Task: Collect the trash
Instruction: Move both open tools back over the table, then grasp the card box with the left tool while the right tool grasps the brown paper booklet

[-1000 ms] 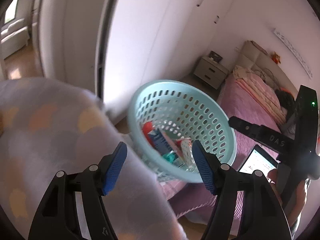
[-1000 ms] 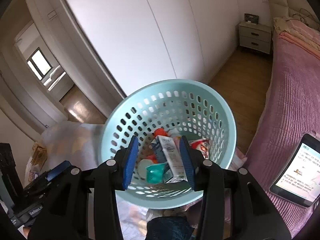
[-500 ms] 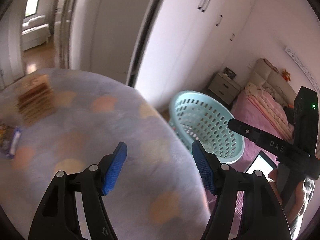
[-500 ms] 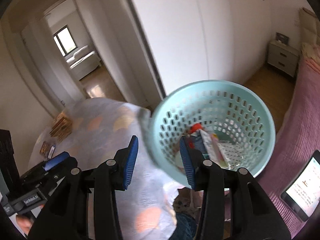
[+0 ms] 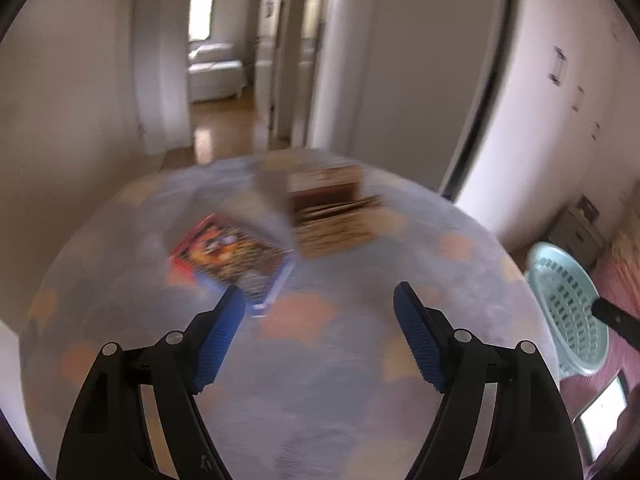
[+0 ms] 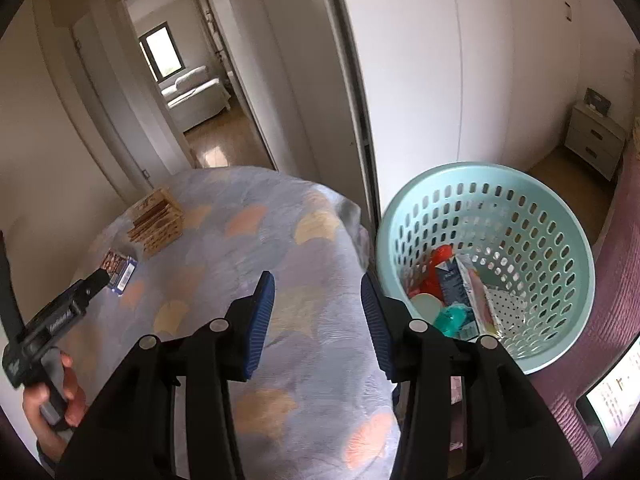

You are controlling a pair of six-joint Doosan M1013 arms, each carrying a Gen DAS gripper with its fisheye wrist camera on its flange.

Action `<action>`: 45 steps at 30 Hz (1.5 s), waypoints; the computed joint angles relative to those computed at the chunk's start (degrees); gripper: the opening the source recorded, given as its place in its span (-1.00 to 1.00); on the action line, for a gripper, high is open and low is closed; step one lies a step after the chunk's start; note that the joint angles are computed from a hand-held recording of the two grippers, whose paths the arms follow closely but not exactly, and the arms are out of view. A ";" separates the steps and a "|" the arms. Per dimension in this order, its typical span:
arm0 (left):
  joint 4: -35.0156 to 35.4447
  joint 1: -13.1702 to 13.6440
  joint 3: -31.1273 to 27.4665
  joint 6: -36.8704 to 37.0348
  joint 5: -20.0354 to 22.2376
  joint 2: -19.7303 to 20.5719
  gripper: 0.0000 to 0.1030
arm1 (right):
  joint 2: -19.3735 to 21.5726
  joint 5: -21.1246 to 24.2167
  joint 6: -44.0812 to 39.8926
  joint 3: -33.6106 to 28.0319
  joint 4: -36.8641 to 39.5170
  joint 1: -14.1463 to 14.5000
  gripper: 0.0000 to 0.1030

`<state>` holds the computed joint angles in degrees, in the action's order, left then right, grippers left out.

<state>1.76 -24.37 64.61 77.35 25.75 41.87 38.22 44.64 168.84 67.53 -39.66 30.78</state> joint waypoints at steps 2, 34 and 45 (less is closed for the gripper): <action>0.52 0.72 -0.60 -1.95 1.01 0.54 0.45 | 0.80 1.28 -1.47 -1.39 -0.06 0.25 -0.19; -14.14 7.31 -6.63 4.42 7.82 3.58 0.63 | 11.49 1.85 -25.52 -19.21 11.24 0.78 -0.19; 3.17 4.67 -17.20 -8.62 14.79 9.92 0.48 | 20.70 0.89 -36.43 -36.45 21.39 -0.14 -0.19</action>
